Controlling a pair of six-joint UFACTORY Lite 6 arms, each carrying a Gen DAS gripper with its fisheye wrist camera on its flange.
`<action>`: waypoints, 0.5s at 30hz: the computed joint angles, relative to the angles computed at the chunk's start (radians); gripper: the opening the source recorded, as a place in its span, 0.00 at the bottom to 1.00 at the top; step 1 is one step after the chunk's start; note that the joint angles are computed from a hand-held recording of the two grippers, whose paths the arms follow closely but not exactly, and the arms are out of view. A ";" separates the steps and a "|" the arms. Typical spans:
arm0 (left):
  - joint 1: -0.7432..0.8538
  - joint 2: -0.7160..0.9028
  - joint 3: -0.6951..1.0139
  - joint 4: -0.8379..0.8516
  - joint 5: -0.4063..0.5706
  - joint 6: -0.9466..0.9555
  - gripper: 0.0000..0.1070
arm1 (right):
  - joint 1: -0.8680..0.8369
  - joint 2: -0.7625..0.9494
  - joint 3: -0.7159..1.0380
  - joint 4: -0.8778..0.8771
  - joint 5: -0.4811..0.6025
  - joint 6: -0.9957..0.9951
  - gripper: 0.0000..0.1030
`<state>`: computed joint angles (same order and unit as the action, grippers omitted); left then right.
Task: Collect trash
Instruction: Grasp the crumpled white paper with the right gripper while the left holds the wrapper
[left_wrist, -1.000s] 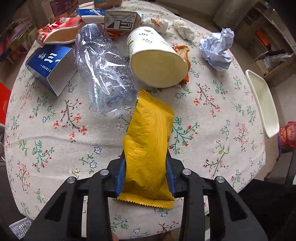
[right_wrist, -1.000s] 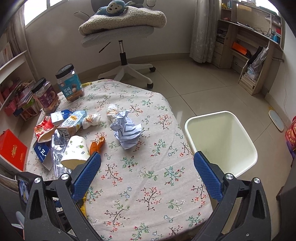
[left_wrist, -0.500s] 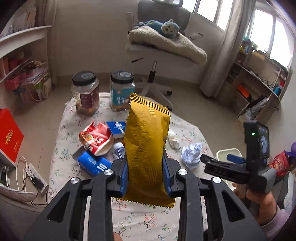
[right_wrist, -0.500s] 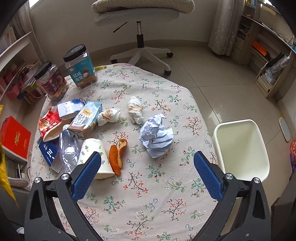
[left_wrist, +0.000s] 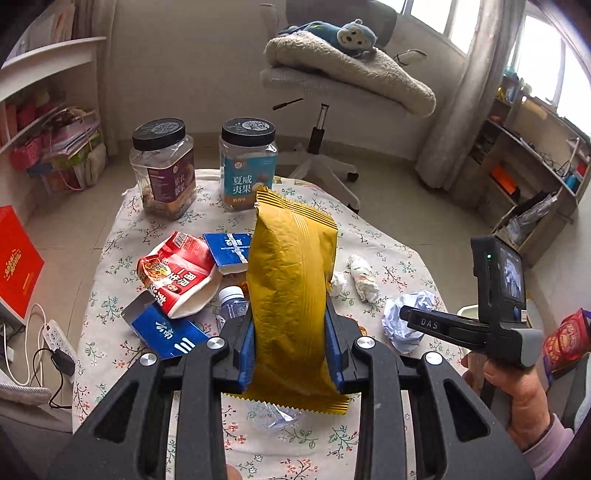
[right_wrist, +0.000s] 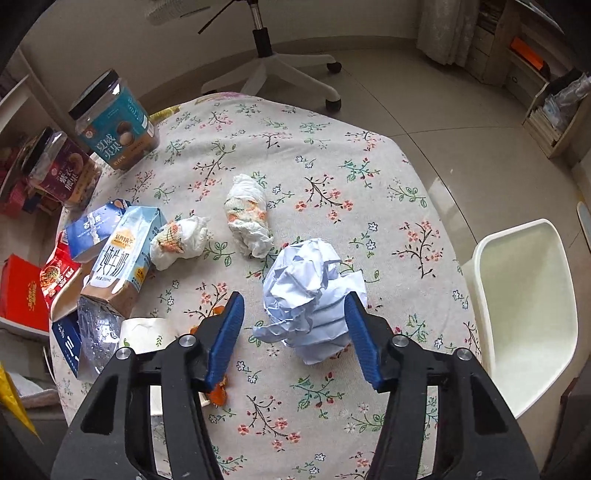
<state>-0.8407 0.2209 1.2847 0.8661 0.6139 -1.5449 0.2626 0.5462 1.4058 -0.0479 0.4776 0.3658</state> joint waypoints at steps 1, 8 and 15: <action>-0.003 0.009 0.003 0.004 -0.001 -0.008 0.29 | 0.000 0.013 0.013 -0.010 0.011 -0.002 0.25; -0.030 0.078 0.053 0.014 0.021 -0.019 0.29 | -0.042 -0.104 -0.091 -0.016 -0.059 -0.016 0.17; -0.067 0.136 0.127 0.031 0.061 -0.026 0.29 | -0.055 -0.247 -0.204 -0.055 -0.118 -0.002 0.17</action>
<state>-0.9082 0.3570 1.4114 0.8970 0.6750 -1.5707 0.2074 0.2992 1.2020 -0.1033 0.3600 0.3638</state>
